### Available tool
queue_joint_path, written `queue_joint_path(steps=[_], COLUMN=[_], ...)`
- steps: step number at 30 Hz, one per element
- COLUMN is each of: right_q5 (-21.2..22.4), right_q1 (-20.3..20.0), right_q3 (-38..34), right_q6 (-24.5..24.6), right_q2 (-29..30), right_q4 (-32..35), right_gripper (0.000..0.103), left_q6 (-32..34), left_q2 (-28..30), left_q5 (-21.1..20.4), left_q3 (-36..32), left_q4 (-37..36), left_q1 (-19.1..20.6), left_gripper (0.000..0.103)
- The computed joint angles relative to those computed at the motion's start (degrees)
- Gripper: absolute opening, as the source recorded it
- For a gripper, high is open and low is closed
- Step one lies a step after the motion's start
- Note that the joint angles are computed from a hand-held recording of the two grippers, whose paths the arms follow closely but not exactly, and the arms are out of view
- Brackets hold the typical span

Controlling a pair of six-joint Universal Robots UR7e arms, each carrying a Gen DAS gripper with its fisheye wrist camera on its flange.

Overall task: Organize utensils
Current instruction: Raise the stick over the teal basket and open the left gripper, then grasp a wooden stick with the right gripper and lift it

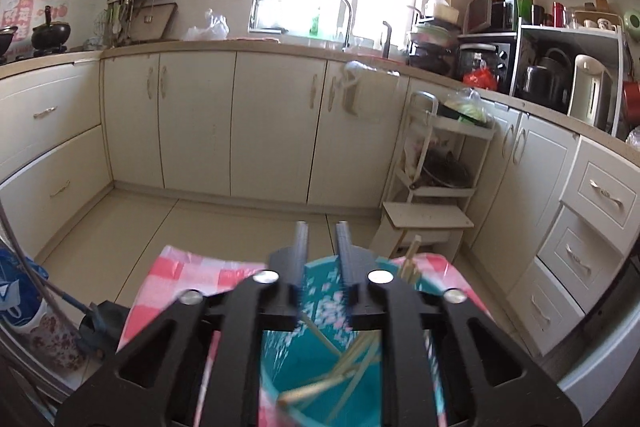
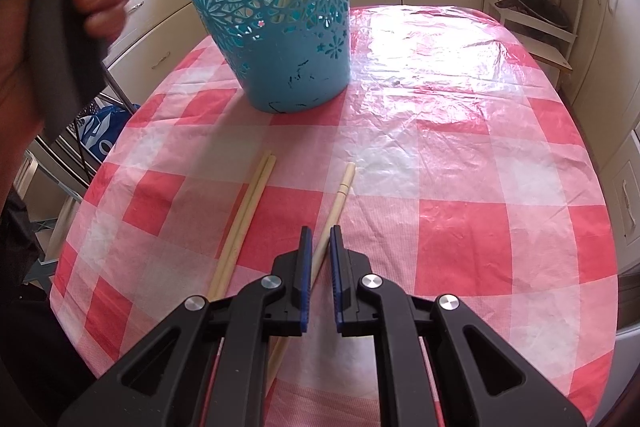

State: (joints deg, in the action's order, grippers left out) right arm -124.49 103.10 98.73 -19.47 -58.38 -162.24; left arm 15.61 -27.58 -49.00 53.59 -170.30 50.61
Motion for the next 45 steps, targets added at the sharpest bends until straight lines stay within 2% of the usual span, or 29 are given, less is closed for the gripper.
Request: queue_joint_path(steps=[2, 8, 12, 14, 16, 19, 22, 32, 45], right_q5=[-0.27, 0.05, 1.43, 2.12, 2.27, 2.54, 2.91, 4.96, 11.55], right_q1=[0.10, -0.02, -0.63, -0.78, -0.75, -0.65, -0.49, -0.63, -1.45], right_q3=[0.04, 0.47, 0.99, 1.32, 1.54, 1.41, 1.12, 1.63, 2.63], right_q6=[-0.42, -0.46, 1.37, 1.67, 1.45, 1.24, 1.16, 1.02, 2.18], right_q2=[0.13, 0.05, -1.01, -1.56, -1.69, -1.47, -1.06, -1.47, -3.59], right_q4=[-0.23, -1.21, -2.25, -3.18, -4.02, -4.55, -4.93, -6.02, -7.84], right_gripper=[0.010, 0.008, 0.006, 0.006, 0.006, 0.006, 0.006, 0.006, 0.006], left_q6=[-0.86, -9.00, -12.36, -12.94, -10.77, -6.70, -6.09, -7.84, -13.11], left_q2=[-3.27, -13.90, -17.55, -17.84, -17.66, -17.37, -17.08, -16.38, -16.50], left_q5=[1.00, 7.62, 11.70, 12.50, 12.89, 14.13, 14.55, 16.32, 17.30], left_q3=[5.76, 22.89, 30.04, 30.64, 30.60, 30.98, 30.27, 28.41, 27.70], left_q4=[-1.65, -3.88, -6.15, -4.65, -4.42, -7.13, -6.86, -3.15, 3.30], left_q1=[-0.27, -1.66, -2.25, -2.17, -2.23, -2.75, -3.00, -3.03, -2.47], left_gripper=[0.045, 0.059, 0.069, 0.069, 0.070, 0.075, 0.080, 0.087, 0.094])
